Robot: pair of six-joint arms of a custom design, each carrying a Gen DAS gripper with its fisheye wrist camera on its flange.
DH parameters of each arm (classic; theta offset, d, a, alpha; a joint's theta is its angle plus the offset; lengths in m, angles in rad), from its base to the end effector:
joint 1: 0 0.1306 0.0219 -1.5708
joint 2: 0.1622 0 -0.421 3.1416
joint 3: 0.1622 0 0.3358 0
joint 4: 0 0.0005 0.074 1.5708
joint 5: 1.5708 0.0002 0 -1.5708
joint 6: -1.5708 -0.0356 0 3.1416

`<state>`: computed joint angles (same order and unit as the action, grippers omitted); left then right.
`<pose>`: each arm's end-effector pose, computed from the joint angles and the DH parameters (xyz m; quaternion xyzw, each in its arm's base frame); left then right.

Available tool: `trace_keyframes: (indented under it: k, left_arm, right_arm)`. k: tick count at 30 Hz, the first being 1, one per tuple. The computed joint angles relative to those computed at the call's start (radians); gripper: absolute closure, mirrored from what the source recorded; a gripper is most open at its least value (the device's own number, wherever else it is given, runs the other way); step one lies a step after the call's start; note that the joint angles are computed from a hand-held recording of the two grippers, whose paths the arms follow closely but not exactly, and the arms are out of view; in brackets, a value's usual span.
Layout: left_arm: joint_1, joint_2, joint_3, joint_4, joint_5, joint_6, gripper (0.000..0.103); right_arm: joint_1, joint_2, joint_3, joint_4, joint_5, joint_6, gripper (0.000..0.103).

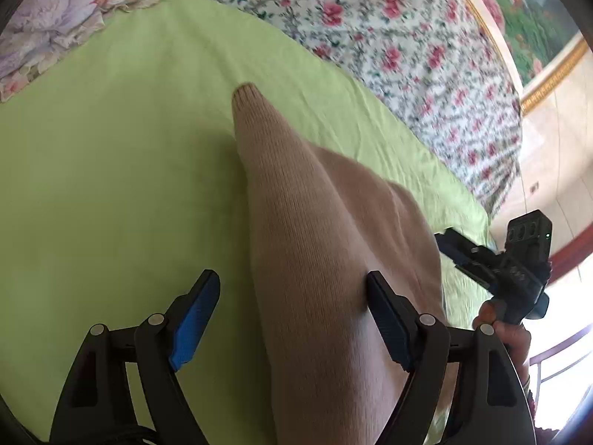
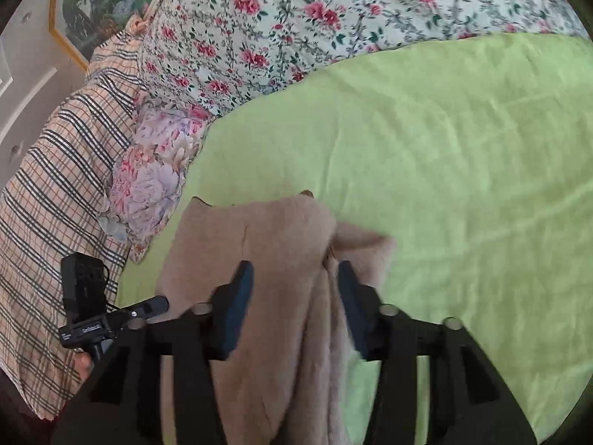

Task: Fold small clothes

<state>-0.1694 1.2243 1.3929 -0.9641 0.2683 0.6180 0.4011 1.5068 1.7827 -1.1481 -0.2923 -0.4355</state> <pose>0.3448 -0.0691 0.5233 -0.1548 0.9057 -0.2581 0.2985 0.4157 0.1869 0.5581 -0.0338 0.9303 0.2626 0.2538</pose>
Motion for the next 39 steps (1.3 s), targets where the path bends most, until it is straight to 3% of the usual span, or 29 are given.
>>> trace_keyframes:
  k: [1,2,4,7,10,14,20,22,24,28,34,36,39]
  left_arm:
    - [0.001,0.011,0.011,0.0,-0.012,0.011,0.022]
    - [-0.001,0.025,0.026,-0.001,-0.028,0.024,0.023]
    - [-0.011,0.045,0.05,-0.012,-0.068,0.026,0.029]
    - [-0.038,0.074,0.094,-0.034,-0.123,-0.003,0.041]
    - [-0.089,0.127,0.15,-0.098,-0.193,-0.05,0.048]
    - [-0.157,0.176,0.196,-0.168,-0.343,-0.106,0.047]
    - [-0.178,0.109,0.202,-0.224,-0.364,-0.123,0.047]
    - [-0.208,0.069,0.188,-0.239,-0.389,-0.123,0.044]
    - [-0.266,0.001,0.144,-0.243,-0.413,-0.1,0.044]
    - [-0.412,-0.119,0.055,-0.253,-0.475,-0.018,0.042]
    - [-0.678,-0.206,-0.05,-0.287,-0.63,0.194,0.038]
    - [-0.726,-0.198,-0.064,-0.303,-0.677,0.23,0.038]
    - [-0.736,-0.176,-0.081,-0.3,-0.726,0.221,0.038]
  right_arm:
    - [0.006,0.022,0.015,-0.007,0.0,0.002,0.081]
    - [0.01,0.041,0.032,-0.018,0.003,0.007,0.089]
    - [0.008,0.027,0.03,0.013,0.019,0.007,0.096]
    - [-0.023,-0.029,0.006,0.053,0.042,0.013,0.097]
    - [-0.054,-0.02,-0.002,0.0,0.047,0.019,0.097]
    - [-0.05,-0.006,-0.053,-0.009,0.043,0.021,0.096]
    - [-0.057,-0.071,-0.083,0.001,0.016,-0.044,0.089]
    - [-0.054,-0.113,-0.101,-0.003,0.015,-0.04,0.076]
    - [-0.048,-0.166,-0.135,-0.002,0.014,-0.04,0.064]
    - [-0.027,-0.278,-0.217,-0.006,-0.001,-0.057,0.064]
    - [0.059,-0.405,-0.326,-0.007,0.009,-0.106,0.064]
    - [0.092,-0.411,-0.344,-0.02,0.031,-0.101,0.064]
    - [0.117,-0.408,-0.367,-0.006,0.049,-0.115,0.064]
